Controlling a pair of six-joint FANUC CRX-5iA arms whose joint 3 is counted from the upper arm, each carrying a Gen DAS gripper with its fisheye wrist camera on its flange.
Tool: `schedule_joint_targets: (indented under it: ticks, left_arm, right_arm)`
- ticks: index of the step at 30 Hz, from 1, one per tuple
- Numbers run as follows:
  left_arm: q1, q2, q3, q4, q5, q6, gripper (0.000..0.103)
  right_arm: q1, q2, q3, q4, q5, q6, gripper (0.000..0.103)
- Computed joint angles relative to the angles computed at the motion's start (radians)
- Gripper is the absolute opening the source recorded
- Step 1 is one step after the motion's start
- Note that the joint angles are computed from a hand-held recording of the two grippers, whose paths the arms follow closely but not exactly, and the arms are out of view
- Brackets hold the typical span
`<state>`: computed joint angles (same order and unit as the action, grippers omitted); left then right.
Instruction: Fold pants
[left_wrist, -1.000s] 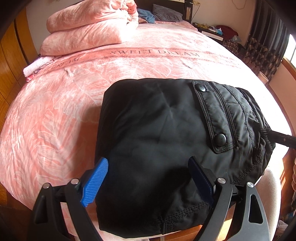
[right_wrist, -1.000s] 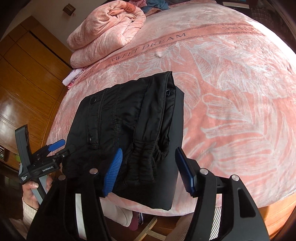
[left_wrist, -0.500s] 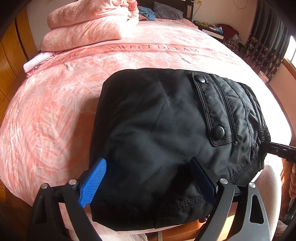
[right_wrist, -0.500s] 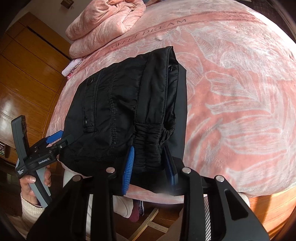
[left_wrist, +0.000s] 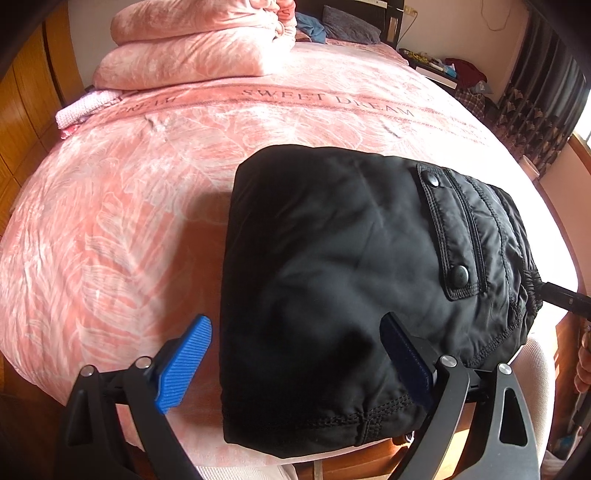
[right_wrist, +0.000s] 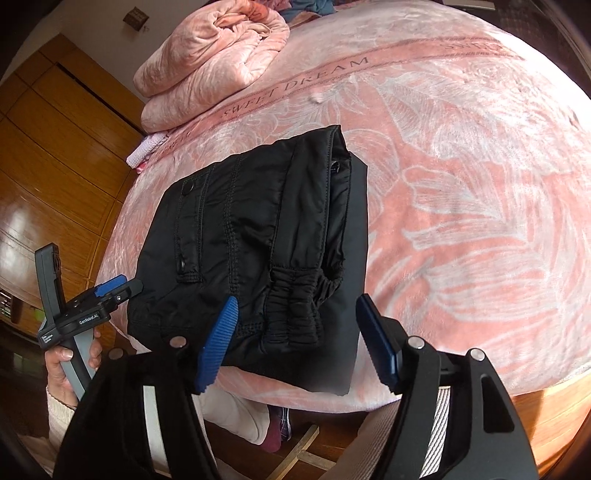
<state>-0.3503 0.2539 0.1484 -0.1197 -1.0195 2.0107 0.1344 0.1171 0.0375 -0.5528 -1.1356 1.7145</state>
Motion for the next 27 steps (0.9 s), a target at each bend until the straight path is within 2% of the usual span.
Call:
schedule_joint_targets:
  ticks: [5, 8, 13, 15, 18, 22, 27]
  left_arm:
    - [0.074, -0.045, -0.097, 0.151, 0.071, -0.108, 0.093]
    - [0.137, -0.066, -0.196, 0.342, 0.131, -0.226, 0.096]
    - [0.214, -0.078, -0.370, 0.685, 0.219, -0.402, 0.098]
    - [0.228, -0.083, -0.445, 0.854, 0.247, -0.509, 0.099]
    - [0.242, -0.085, -0.500, 0.978, 0.265, -0.599, 0.099]
    - [0.258, -0.086, -0.591, 1.200, 0.280, -0.733, 0.099]
    - [0.287, -0.061, -0.597, 1.201, 0.256, -0.734, 0.099]
  right_arm:
    - [-0.011, 0.028, 0.027, -0.008, -0.012, 0.002, 0.068]
    - [-0.027, 0.048, 0.041, -0.034, -0.028, 0.009, 0.073]
    - [-0.043, 0.078, 0.059, -0.054, -0.045, 0.004, 0.073]
    - [-0.050, 0.083, 0.062, -0.071, -0.051, 0.011, 0.073]
    - [-0.053, 0.087, 0.066, -0.079, -0.055, 0.017, 0.074]
    - [-0.056, 0.099, 0.076, -0.090, -0.065, 0.021, 0.074]
    - [-0.059, 0.120, 0.089, -0.106, -0.081, 0.021, 0.074]
